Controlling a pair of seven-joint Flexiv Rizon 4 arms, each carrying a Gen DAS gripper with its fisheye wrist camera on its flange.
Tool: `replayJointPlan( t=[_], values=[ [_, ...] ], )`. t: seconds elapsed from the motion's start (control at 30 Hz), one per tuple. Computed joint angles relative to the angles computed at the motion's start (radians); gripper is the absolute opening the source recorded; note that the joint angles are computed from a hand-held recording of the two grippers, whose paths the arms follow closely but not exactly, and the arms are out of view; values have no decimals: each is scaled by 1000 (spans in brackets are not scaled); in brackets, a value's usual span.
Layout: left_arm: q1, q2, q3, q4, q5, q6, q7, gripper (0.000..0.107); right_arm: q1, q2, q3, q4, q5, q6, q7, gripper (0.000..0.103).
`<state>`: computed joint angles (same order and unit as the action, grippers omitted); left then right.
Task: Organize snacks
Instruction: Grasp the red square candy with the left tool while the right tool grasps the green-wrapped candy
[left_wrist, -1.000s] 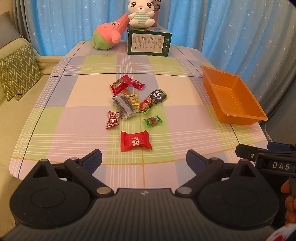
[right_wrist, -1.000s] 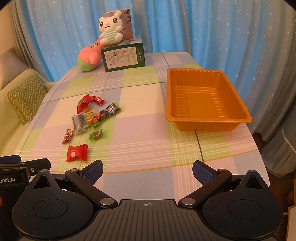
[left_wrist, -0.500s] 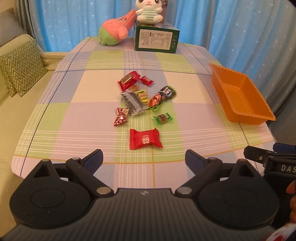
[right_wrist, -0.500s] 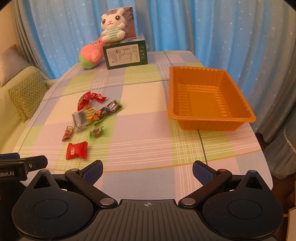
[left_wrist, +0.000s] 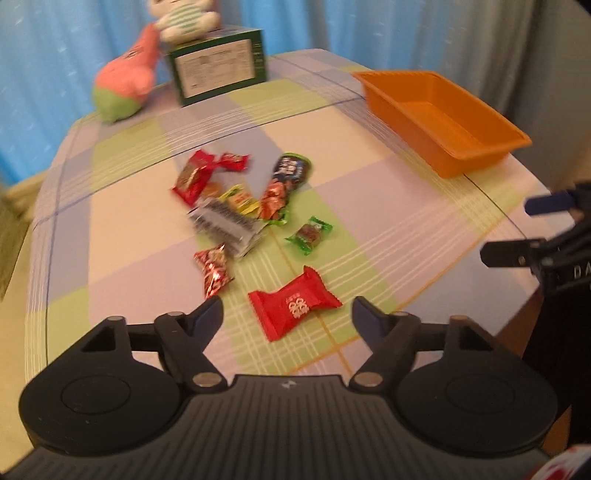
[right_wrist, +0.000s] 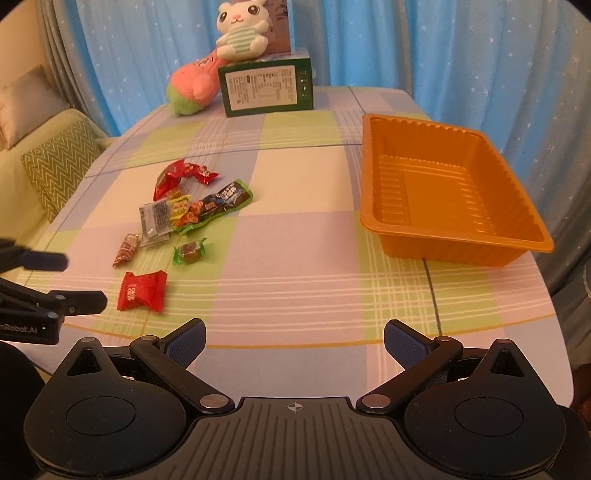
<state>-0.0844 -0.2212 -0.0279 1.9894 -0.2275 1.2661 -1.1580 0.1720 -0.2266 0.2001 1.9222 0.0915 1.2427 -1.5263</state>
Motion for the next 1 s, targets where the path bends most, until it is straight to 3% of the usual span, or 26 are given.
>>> replayJointPlan(
  t=[0.1, 0.23, 0.37, 0.53, 0.63, 0.8, 1.0],
  values=[
    [41, -30, -48, -12, -47, -7, 190, 60, 2, -27, 4, -26, 4, -13, -6, 102],
    [65, -67, -69, -41, -77, -52, 365, 48, 2, -60, 11, -56, 9, -23, -20, 102],
    [64, -109, -54, -95, -51, -129, 461, 42, 11, -86, 7, -76, -7, -28, -6, 102],
    [71, -136, -59, -121, -82, -154, 529, 39, 16, -113, 8, -95, -24, -36, 8, 102],
    [68, -149, -54, -138, -98, -177, 520, 28, 16, -128, 14, -107, -27, -40, 6, 102],
    [56, -155, -38, -140, -123, -176, 414, 25, 17, -156, 23, -133, -27, -40, 3, 102],
    [45, -127, -11, -114, -169, -117, 175, 23, 15, -206, 60, -176, -7, 6, -48, 99]
  ],
)
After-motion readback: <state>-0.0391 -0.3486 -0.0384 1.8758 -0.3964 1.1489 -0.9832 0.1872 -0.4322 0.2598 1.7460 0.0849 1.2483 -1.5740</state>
